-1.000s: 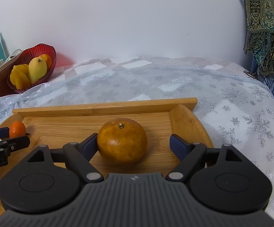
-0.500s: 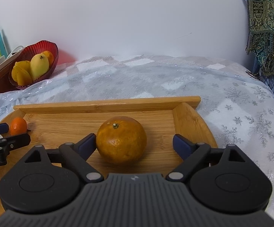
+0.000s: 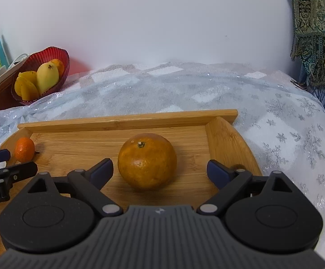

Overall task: Organize fruits
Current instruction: 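Grasp another mandarin with the left tool while the right tool grasps the dark purple tomato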

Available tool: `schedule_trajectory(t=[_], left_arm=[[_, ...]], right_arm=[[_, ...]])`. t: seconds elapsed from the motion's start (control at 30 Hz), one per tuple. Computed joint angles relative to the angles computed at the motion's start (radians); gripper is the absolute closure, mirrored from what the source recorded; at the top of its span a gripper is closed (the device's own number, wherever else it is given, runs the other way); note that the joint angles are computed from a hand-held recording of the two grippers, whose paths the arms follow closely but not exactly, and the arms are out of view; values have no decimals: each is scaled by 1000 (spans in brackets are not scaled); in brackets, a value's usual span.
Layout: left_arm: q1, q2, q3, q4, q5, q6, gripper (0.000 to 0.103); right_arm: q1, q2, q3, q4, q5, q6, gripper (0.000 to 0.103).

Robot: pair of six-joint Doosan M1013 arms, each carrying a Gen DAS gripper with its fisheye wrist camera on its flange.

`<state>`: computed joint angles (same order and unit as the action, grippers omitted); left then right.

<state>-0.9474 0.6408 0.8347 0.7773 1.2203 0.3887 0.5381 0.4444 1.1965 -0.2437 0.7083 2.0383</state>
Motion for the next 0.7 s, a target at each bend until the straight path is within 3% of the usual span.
schedule_trajectory(t=[0.17, 0.33, 0.57, 0.7], left_arm=[[-9, -17, 20, 4, 1, -47, 16], [-28, -39, 49, 26, 17, -96, 15], [-65, -83, 107, 65, 17, -165, 12], [-99, -111, 159, 117, 24, -238, 12]], right_arm=[[2, -30, 35, 32, -29, -11, 6], [25, -75, 98, -40, -107, 44, 3], [74, -151, 205, -241, -231, 152, 0], [105, -199, 290, -440, -261, 326, 0]])
